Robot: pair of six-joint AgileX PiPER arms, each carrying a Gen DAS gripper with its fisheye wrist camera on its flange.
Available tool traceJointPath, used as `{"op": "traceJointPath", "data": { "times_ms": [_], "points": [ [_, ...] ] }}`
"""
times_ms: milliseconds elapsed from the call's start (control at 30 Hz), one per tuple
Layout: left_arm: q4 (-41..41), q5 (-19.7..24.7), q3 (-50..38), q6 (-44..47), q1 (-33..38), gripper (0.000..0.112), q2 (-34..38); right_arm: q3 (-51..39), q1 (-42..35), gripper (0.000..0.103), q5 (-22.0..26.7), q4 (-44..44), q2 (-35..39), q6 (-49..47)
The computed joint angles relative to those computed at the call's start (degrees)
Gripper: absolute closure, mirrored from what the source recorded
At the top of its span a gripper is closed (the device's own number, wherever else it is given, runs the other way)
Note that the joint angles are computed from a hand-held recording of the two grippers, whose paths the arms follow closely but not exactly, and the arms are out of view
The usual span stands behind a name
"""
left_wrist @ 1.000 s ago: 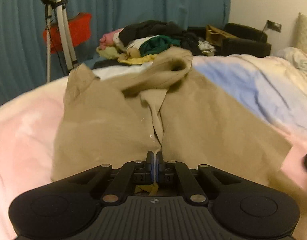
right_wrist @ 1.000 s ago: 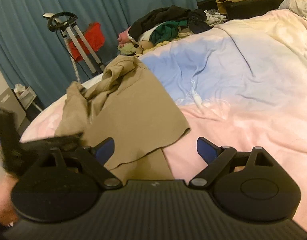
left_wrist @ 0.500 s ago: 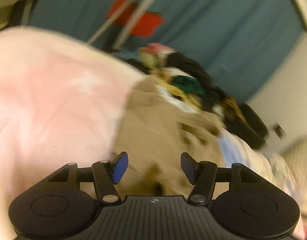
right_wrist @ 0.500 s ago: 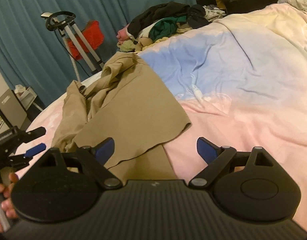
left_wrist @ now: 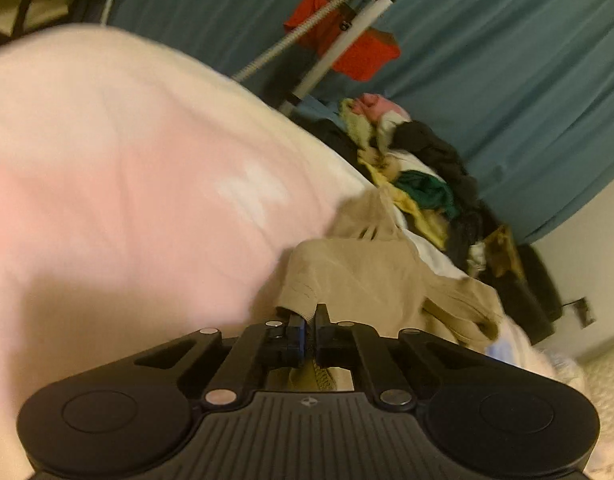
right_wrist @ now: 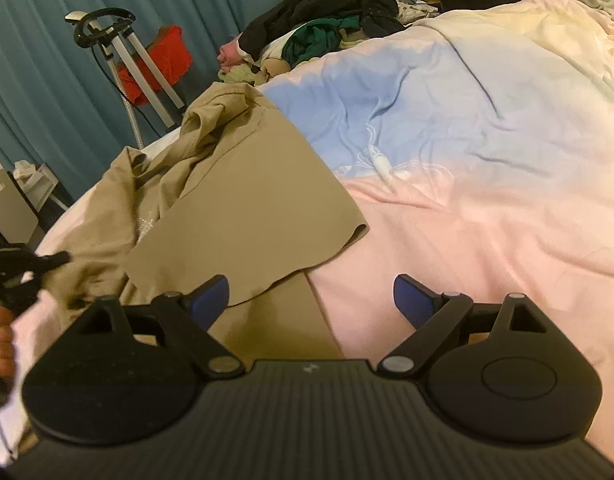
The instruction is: Fold clothes
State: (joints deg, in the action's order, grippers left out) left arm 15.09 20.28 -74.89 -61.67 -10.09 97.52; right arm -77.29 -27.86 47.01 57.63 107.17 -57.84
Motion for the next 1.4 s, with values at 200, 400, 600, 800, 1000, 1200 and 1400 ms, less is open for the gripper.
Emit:
{"op": "traceJointPath", "data": {
  "times_ms": [200,400,600,800,1000,1200,1400],
  "points": [
    [-4.7,14.7,-8.4,13.6,7.9,0.108,-2.2,-0.1,0.7,0.013,-0.9,-0.6,0.2,-0.7],
    [17.1,30.2,-25.4,11.4,10.0,0.108,6.3,1.1,1.4,0.013,-2.9,0.5,-0.4,-4.1],
    [19.4,30.8,-25.9,8.8,10.7,0.099,11.5,2.8,2.1,0.013,-4.4,4.7,-1.5,-12.0],
    [21.3,27.8,-10.6,0.1,0.2,0.051,-0.3,4.1,2.3,0.013,-3.1,10.8,-1.5,-21.0],
    [31.5,40.1,-3.3,-20.5,-27.8,0.035,-9.8,6.7,-0.1,0.013,3.3,15.1,-2.5,-27.4],
    [40.2,45.3,-5.2,-34.2,-47.1,0.031,-5.5,7.3,-2.8,0.013,7.8,13.1,-3.3,-24.9],
    [45.9,42.4,1.6,-42.1,-51.5,0.031,-2.8,5.4,-3.2,0.016,1.8,15.9,-0.6,-19.7]
  ]
}}
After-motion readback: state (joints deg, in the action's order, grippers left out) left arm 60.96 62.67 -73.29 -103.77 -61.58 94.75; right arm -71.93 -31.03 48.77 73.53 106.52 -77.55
